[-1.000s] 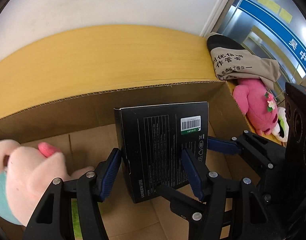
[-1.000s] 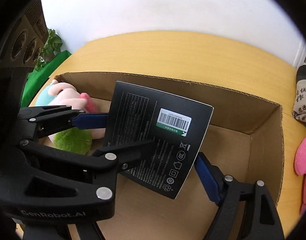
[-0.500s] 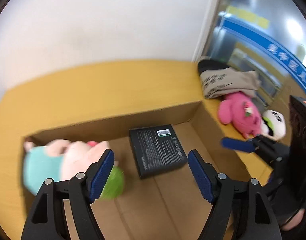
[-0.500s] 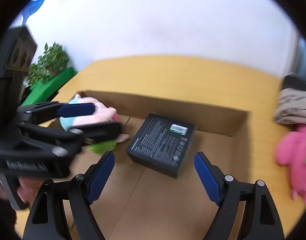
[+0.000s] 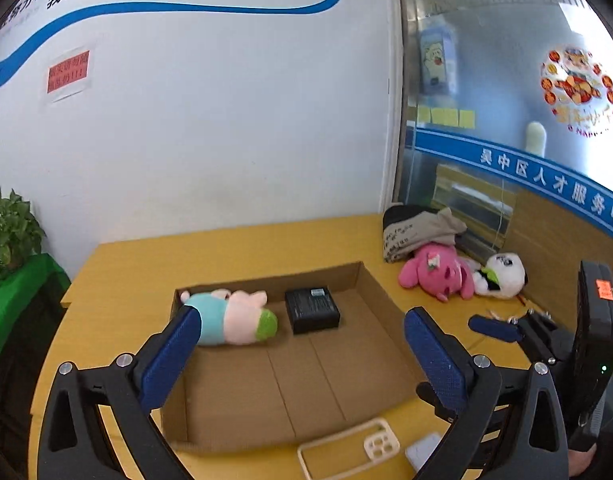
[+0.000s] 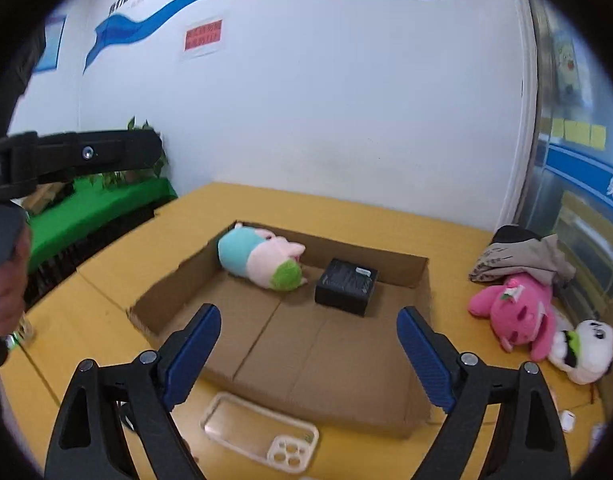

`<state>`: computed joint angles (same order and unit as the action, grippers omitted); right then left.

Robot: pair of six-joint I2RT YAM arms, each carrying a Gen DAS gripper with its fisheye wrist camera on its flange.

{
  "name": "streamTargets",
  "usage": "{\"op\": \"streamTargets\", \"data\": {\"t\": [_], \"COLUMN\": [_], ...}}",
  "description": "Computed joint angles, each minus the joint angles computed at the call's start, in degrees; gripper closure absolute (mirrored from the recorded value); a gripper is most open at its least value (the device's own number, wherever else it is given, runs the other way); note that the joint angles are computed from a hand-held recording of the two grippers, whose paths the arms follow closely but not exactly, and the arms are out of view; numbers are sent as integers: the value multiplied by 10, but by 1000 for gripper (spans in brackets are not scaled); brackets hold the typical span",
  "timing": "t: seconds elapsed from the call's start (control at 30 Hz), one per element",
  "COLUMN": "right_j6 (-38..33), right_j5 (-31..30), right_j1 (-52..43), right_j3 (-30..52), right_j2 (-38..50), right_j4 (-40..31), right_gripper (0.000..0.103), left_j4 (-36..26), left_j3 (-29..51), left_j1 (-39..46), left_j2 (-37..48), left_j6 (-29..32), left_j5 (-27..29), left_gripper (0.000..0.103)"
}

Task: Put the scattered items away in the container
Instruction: 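Move the right gripper back toward the white power bank on the table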

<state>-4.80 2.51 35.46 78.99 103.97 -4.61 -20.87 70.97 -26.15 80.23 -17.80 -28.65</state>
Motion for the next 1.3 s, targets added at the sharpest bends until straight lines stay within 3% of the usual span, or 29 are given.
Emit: {"op": "streamTargets", "data": {"t": [0.1, 0.3, 0.57, 0.73, 0.87, 0.97, 1.3], "right_j6": [-10, 31, 61, 58, 66, 53, 62], "right_j5": [30, 33, 48, 42, 31, 62, -38], "right_j1": [26, 46, 57, 48, 33, 30, -31], "right_j3": [-65, -144, -206, -211, -202, -181, 9], "right_j2": [-52, -125, -187, -184, -156, -109, 107], "right_j4": [14, 6, 1, 5, 17, 30, -8], "right_gripper": [13, 13, 13, 13, 13, 13, 13], "left_j4": [-29, -49, -65, -43, -9, 33, 169], "left_j3": [-38, -123, -154, -164, -180, -200, -220], "left_j1": [-49, -129, -168, -154, -101, -37, 118], "left_j2": [-26, -87, -105, -98, -85, -64, 69], "left_j6": [-46, -150, -204, -190, -163, -144, -58], "left_j5": [-31, -69, -91, -79, -27, 24, 137], "left_gripper": [0, 0, 0, 0, 0, 0, 0]}}
